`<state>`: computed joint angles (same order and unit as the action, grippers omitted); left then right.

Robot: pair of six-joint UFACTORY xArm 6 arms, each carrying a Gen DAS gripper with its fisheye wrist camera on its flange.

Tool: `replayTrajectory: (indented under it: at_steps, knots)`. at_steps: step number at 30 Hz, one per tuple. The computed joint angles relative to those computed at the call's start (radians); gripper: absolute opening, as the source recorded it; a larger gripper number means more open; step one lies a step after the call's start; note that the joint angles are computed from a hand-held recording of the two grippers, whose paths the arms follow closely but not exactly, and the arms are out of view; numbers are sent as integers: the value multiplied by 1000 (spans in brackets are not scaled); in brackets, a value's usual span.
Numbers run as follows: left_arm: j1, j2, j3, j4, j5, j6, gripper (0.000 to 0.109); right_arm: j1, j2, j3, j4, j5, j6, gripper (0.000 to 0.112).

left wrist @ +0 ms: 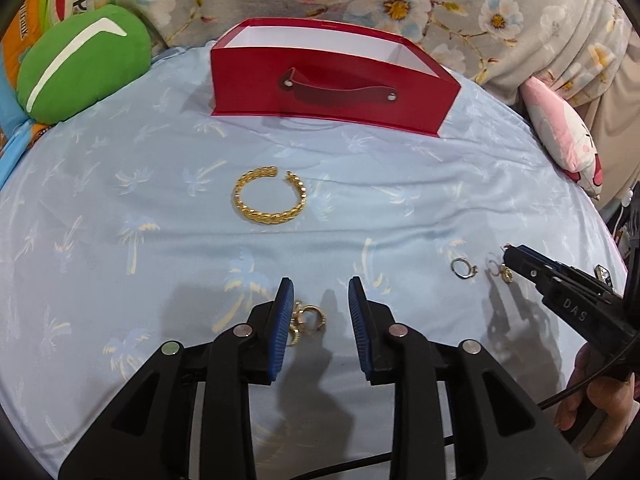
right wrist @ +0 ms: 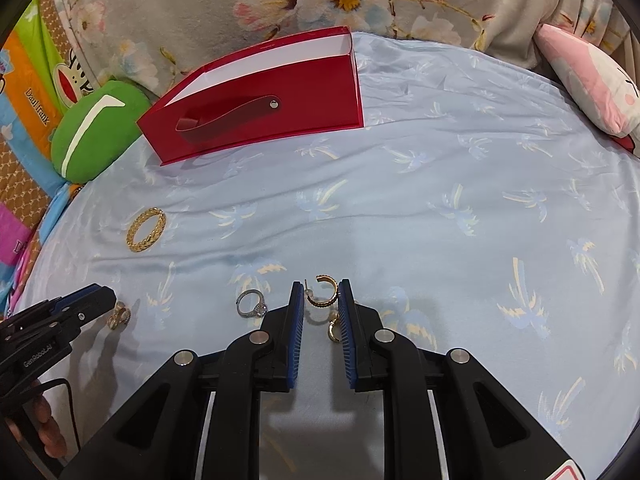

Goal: Organize jewelry
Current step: 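Grasp the gold earring pair with the left tool while the right tool holds the hoop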

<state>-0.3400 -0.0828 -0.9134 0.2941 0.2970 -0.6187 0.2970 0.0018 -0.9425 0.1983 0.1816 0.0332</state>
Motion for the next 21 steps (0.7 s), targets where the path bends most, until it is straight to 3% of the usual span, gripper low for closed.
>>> replayTrajectory:
  at_steps: [2,7,11,14,21]
  knots:
    - [-9,11,-5,-64,0,58,27,0,-3,1,5,2,-7,16]
    - [-17,38,-15,-87,17,63,27,1,-7,5,-1,2,-2,16]
    - [-13,30,-22,47,52,-49,27,1,-6,5,6,2,-8,16]
    - [-12,20,-8,-11,44,4,27,1,-8,7,12,1,-13,16]
    - [-12,30,-6,28,38,-33,27,5,-16,15,31,3,-33,16]
